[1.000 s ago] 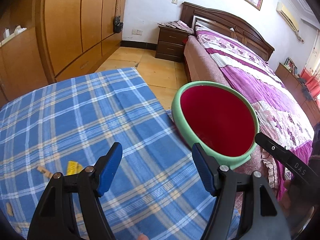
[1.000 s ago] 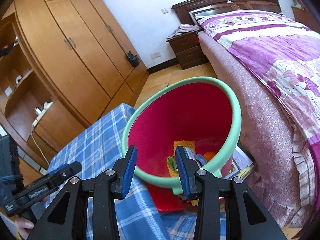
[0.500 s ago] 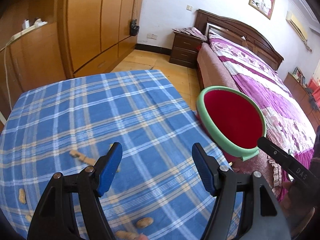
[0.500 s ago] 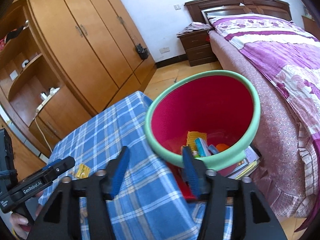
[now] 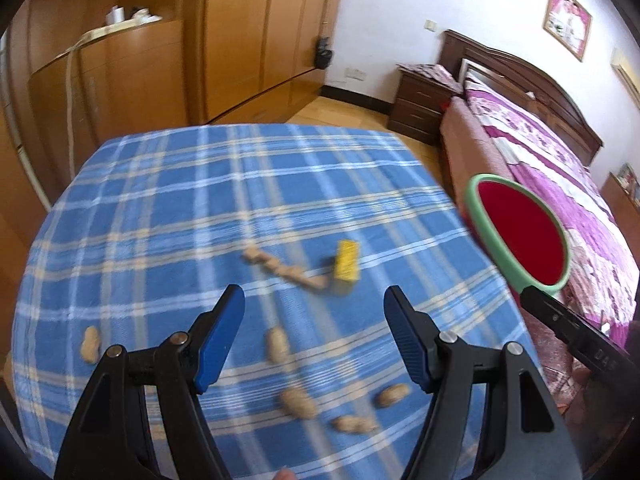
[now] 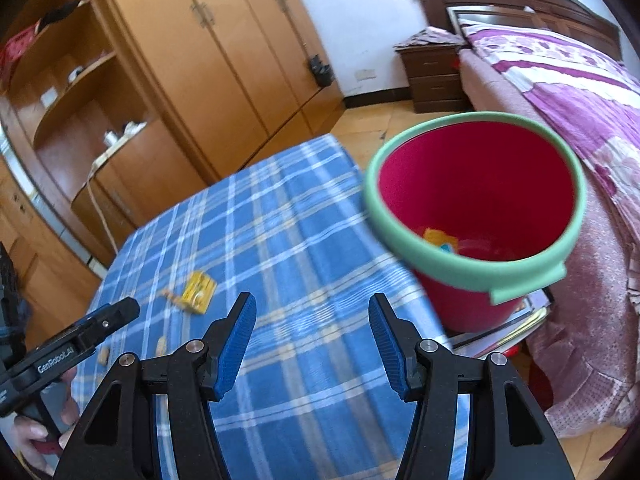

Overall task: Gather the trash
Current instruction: 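Move both open tools back over the table toward the yellow box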

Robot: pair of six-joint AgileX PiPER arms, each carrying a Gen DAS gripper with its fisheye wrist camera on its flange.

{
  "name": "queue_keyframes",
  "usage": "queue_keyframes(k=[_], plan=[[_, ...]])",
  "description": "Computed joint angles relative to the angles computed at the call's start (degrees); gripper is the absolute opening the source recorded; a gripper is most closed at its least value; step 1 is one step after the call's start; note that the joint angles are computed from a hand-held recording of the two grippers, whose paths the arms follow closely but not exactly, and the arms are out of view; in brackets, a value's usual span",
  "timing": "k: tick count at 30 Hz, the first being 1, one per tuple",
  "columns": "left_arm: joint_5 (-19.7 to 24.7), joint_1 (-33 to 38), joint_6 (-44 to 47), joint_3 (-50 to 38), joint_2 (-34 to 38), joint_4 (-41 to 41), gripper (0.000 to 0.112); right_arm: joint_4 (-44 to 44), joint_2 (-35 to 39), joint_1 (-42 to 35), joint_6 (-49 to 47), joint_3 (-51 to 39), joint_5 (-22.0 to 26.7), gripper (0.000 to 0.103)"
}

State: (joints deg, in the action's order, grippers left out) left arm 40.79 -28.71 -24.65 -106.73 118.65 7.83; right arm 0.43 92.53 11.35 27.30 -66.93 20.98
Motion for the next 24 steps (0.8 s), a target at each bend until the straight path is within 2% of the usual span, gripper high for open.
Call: queue_keyframes(k=[9,20,24], plan=[[-3.0,4.21,-3.13,7.2,-2.05,0.92,0.072,0.51,5.79,4.68,-1.58,-7.14,4.55,0.06],[-3.73,7.61,-7.03,9.97,-1.86,3.4,0.072,1.52,14.76,8.58,-1.71,-18.63,9.34,0.06],[-3.17,8.25,-8.9,9.94,-1.13,5.11,0.072,-0.38,18.26,10.2,1.98,-22.87,10.42,0.06]])
